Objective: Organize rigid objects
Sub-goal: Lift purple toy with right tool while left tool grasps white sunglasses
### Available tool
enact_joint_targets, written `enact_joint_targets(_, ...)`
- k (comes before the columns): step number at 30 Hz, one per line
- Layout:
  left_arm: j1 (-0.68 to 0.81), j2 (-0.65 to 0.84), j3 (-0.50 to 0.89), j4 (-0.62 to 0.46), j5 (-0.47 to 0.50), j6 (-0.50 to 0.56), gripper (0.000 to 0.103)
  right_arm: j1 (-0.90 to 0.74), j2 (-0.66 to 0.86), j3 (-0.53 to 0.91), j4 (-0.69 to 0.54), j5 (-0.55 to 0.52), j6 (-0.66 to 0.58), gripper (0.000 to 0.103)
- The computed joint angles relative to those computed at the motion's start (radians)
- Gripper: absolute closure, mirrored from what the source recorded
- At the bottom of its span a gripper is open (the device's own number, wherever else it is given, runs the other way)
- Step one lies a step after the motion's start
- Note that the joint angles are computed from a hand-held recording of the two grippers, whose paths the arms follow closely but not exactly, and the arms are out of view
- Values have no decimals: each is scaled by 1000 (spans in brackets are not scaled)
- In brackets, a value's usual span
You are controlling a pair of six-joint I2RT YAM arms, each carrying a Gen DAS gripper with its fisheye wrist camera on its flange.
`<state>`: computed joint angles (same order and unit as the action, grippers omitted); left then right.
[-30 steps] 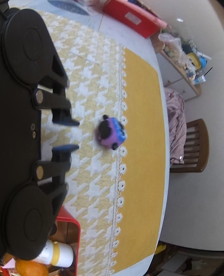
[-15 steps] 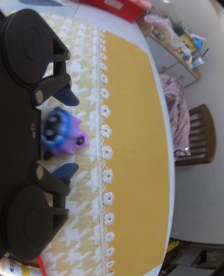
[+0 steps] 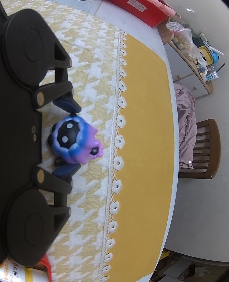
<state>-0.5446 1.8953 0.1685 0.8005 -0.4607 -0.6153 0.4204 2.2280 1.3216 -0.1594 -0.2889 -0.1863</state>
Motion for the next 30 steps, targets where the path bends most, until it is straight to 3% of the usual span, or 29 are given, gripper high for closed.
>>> enact_joint_targets(5,21,-26,-6,-17,24,-13,50,-29,-75,-78,6,-31,24,42)
enact_joint_targets(11,-6,-106,-21,-101,-13,-53,50,-97,-251,-233,-30,-80,-33,42)
enact_joint_targets(21,-115,-341,-5,-438,-121,-173,50,-327,-521,-403,-181,-159,-268,42)
enact_joint_targets(26,-187,-464,33,-646,-164,-272,51,-458,-572,-443,-221,-189,-364,42)
enact_joint_targets(30,-209,-503,75,-745,-163,-331,51,-564,-590,-456,-251,-220,-439,42)
